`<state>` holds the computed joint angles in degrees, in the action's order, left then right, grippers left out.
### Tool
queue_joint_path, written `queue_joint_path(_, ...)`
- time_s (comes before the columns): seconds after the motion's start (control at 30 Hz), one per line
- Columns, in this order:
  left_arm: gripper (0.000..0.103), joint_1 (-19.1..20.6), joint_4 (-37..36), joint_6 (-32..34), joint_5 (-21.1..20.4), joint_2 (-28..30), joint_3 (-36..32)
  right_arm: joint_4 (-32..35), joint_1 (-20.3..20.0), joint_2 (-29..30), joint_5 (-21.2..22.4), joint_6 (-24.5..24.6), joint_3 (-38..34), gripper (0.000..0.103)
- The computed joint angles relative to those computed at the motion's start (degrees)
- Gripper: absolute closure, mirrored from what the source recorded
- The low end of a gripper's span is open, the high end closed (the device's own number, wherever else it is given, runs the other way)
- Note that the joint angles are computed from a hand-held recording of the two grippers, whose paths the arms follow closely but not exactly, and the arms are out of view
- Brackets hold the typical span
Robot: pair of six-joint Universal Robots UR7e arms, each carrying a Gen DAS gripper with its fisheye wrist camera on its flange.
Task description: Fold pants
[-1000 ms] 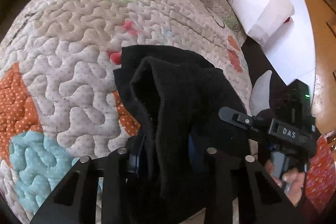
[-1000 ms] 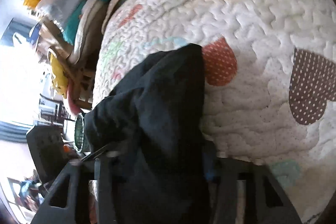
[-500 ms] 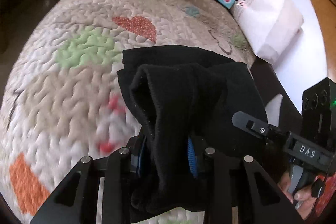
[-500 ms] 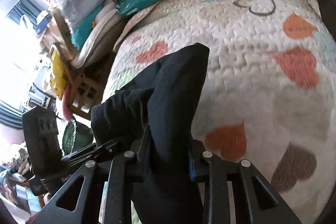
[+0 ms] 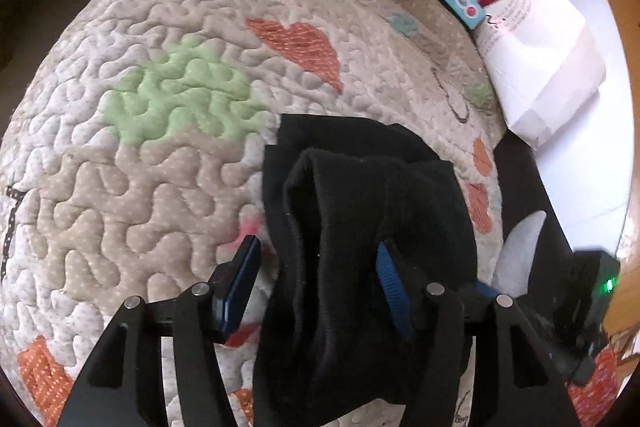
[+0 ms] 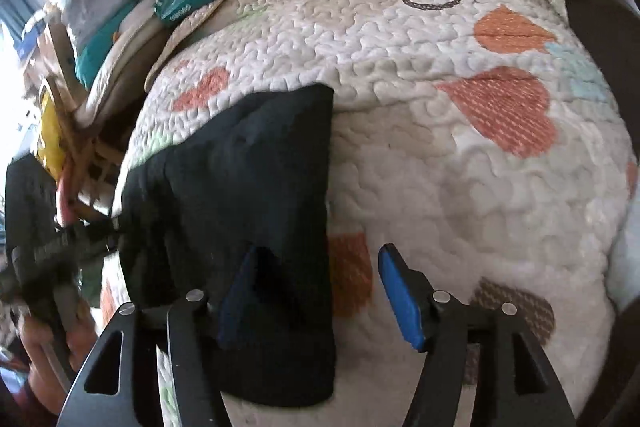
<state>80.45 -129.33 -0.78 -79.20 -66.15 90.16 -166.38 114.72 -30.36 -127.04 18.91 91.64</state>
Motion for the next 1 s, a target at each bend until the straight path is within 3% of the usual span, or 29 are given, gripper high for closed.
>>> queue_joint_path(0.13,0.043,1.4,2.4,-6.3,-3.7,1.1,-1.9,1.0,1.0,-1.0,-0.1,1.5,2.1,0.034)
queue_joint_path(0.3,0.04,6.3,6.8,-16.4,-15.4,2.3,-6.2,3.7,2.6,-0.7,-2.8,3.8,3.0,0.03)
queue_joint_path(0.37,0.037,7.3,5.3,-19.8,-17.0,1.3,-5.8,3.3,2.9,-1.8,-2.2,5.7,4.9,0.029)
queue_joint_path(0.43,0.036,7.7,3.8,-20.7,-15.1,-0.8,-4.9,2.4,3.6,-3.3,-1.8,7.2,7.3,0.029)
queue_joint_path(0.57,0.036,6.5,3.5,-18.9,-6.9,-6.6,-1.8,0.7,6.1,-6.0,-2.2,11.4,12.6,0.029)
queue_joint_path(0.67,0.036,2.1,2.4,-12.7,2.7,-13.5,4.4,-4.6,8.2,-6.7,-0.8,13.3,16.7,0.029)
queue_joint_path(0.83,0.036,-12.5,-11.4,-0.8,23.0,-32.0,26.5,-16.8,12.3,-5.1,-1.4,15.3,22.1,0.029)
queue_joint_path(0.9,0.026,-20.0,-20.2,2.8,30.6,-39.7,35.8,-20.5,14.3,-3.9,-4.3,15.9,23.0,0.029)
queue_joint_path(0.97,0.001,-27.1,-30.1,6.0,37.3,-44.6,42.9,-21.4,16.4,-3.0,-9.1,16.2,22.9,0.029)
queue_joint_path(1.0,0.0,-30.2,-34.6,7.5,39.6,-46.1,45.5,-21.4,17.4,-2.6,-11.5,15.6,22.6,0.029)
